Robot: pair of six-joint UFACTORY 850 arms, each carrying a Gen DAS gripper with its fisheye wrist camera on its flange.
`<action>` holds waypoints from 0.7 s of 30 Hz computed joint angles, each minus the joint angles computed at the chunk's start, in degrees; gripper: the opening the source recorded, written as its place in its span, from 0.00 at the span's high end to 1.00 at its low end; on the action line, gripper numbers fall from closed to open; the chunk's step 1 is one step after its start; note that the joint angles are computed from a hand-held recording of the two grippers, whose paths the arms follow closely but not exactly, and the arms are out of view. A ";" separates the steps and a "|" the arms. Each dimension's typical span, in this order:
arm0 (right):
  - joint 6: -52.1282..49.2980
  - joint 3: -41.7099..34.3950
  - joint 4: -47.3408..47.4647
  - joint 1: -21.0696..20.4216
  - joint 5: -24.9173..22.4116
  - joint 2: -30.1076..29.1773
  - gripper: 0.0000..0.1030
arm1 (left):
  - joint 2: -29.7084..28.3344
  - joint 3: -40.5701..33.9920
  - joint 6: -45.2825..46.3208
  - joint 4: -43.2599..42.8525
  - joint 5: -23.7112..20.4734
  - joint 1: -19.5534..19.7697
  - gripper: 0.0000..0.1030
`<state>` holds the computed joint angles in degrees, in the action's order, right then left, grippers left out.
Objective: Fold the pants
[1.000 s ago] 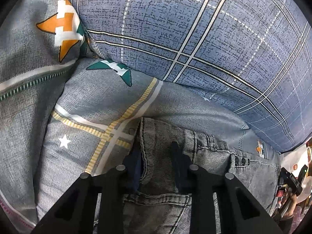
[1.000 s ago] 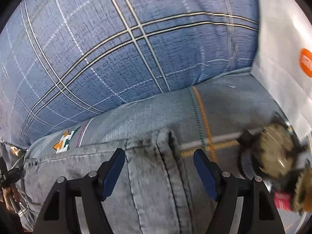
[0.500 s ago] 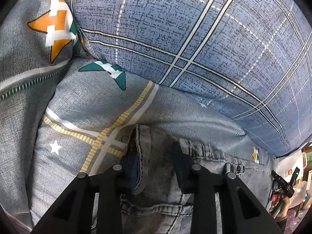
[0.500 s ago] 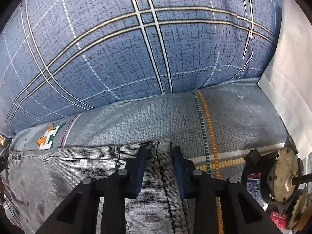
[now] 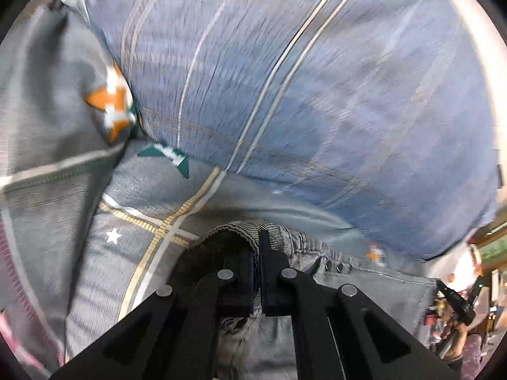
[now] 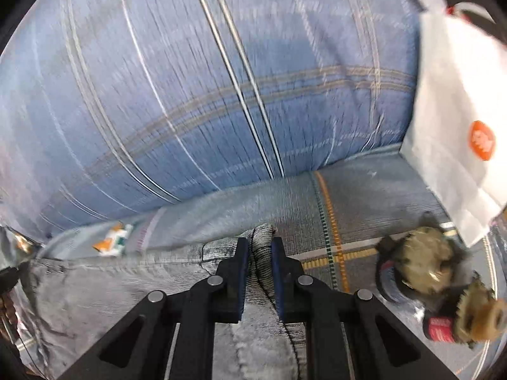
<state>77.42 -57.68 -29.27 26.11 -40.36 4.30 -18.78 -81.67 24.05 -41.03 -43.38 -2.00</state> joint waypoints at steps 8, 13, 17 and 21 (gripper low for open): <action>20.23 4.69 -14.73 13.34 -6.09 13.94 0.86 | 20.65 17.28 19.11 -16.51 -6.38 9.81 0.98; 42.41 13.16 -23.51 34.88 -18.58 23.28 0.85 | 32.12 30.14 27.36 -15.66 -14.49 19.32 0.97; 58.79 19.93 -21.13 50.63 -23.31 24.21 0.81 | 34.81 36.04 25.24 -3.95 -13.19 21.99 0.87; 63.27 23.94 -11.22 54.98 -17.88 21.81 0.39 | 36.42 37.27 17.05 1.82 -7.67 22.68 0.68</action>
<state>140.69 -33.74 -40.49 81.09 -58.24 26.11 17.64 -44.40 41.10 -39.20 -51.05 20.69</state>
